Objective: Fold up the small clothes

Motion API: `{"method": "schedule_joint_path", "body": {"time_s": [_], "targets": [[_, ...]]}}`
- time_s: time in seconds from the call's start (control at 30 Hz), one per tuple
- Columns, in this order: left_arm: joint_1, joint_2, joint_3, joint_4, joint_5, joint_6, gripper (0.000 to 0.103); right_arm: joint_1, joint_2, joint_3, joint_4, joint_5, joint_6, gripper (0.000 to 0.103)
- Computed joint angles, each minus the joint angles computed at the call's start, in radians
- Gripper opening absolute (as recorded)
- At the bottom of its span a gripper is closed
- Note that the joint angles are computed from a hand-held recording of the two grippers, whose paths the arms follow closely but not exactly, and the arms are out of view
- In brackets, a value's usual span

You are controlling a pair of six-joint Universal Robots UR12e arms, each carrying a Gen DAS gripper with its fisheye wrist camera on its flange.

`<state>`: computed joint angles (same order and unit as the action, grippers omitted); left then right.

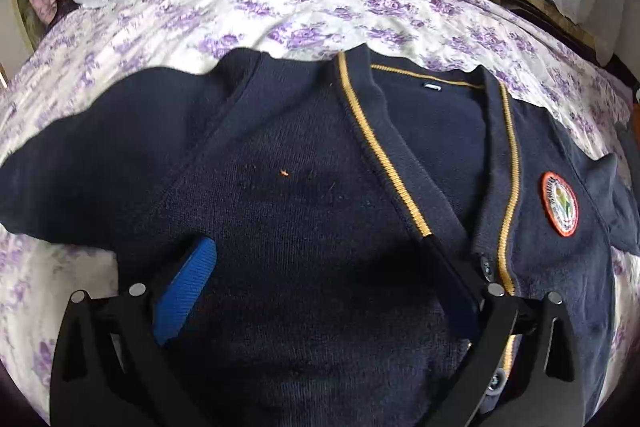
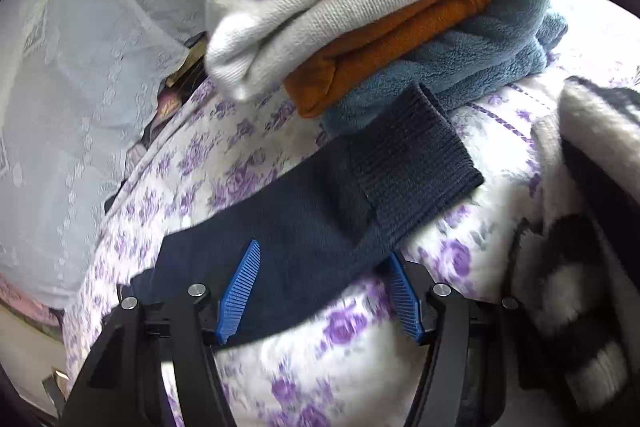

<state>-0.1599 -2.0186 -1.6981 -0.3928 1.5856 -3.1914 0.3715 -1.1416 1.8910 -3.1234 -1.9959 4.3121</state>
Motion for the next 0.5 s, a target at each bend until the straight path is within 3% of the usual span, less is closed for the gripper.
{"method": "schedule_joint_path", "body": {"time_s": [0.03, 0.13, 0.17, 0.23, 0.33, 0.5], "targets": [[0.005, 0.009, -0.004, 0.006, -0.027, -0.004, 0.098, -0.001, 0.01, -0.003, -0.025, -0.014, 0.011, 0.061], [0.025, 0.031, -0.023, 0.072, -0.124, -0.035, 0.098, 0.013, 0.027, -0.004, -0.06, -0.091, 0.016, 0.032], [0.025, 0.034, -0.026, 0.088, -0.127, -0.035, 0.098, 0.015, 0.029, -0.002, -0.071, -0.099, 0.016, 0.022], [0.016, 0.025, -0.014, 0.073, -0.118, 0.004, 0.098, 0.017, 0.032, 0.004, -0.103, -0.106, 0.009, 0.013], [0.002, -0.013, 0.018, -0.016, -0.062, 0.026, 0.099, 0.024, 0.034, 0.008, -0.143, -0.128, -0.009, 0.011], [0.015, -0.01, 0.012, -0.003, -0.107, 0.018, 0.098, 0.017, 0.029, 0.009, -0.111, -0.103, 0.007, 0.014]]}}
